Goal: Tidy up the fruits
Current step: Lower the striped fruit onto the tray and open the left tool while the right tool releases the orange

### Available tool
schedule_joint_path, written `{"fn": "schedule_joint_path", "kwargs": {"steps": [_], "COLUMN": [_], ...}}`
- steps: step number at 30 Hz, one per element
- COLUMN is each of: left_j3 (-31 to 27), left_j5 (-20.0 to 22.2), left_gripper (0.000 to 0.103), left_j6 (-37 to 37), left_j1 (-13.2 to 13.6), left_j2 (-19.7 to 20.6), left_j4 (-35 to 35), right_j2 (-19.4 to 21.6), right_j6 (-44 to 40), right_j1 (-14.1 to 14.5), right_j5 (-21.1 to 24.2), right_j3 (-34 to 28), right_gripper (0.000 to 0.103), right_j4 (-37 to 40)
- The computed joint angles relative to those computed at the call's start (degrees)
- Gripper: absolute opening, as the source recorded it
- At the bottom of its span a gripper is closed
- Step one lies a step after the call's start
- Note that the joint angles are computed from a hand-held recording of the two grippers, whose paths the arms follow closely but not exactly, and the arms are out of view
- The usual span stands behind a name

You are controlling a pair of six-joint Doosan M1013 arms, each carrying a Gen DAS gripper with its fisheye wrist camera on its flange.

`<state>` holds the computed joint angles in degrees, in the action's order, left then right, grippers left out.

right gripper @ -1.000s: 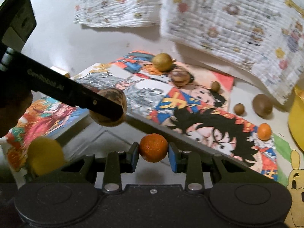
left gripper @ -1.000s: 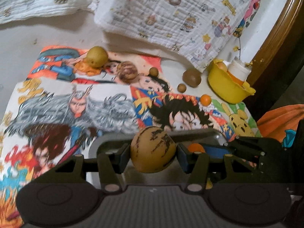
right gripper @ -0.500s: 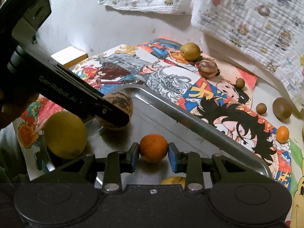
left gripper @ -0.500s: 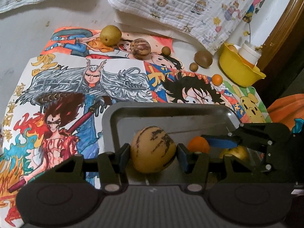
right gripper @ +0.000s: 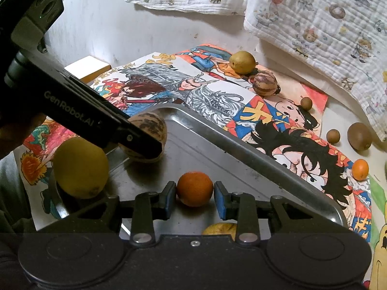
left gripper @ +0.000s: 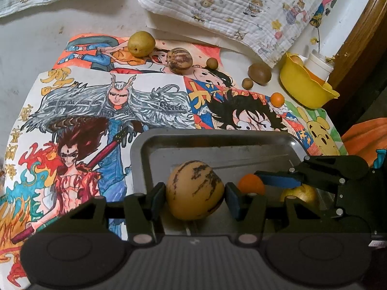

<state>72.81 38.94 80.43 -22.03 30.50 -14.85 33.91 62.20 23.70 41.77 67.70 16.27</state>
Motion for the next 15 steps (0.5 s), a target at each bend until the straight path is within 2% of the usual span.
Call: {"fn": "schedule_joint_path", "kwargs": {"steps": [8, 11, 15], "left_j3": [1.6, 2.7, 3.9], "left_j5": [-1.4, -2.8, -4.7], "left_gripper": [0.064, 0.072, 0.088], "left_j6": [-0.6, -2.0, -4.9], "left_j1": [-0.3, -0.5, -1.2], "left_j2": [-1.1, -2.1, -3.5], "left_j4": [0.8, 2.0, 6.2], "right_j2": [-1.1, -1.9, -3.3], "right_j6": [0.6, 0.3, -0.3], "right_j1": [0.0, 0.0, 0.0], "right_j5": [-1.7, -2.7, -4.5], "right_j3": [1.5, 2.5, 4.3], "right_gripper": [0.046, 0.056, 0.067], "right_j4": [0.6, 1.5, 2.7]}}
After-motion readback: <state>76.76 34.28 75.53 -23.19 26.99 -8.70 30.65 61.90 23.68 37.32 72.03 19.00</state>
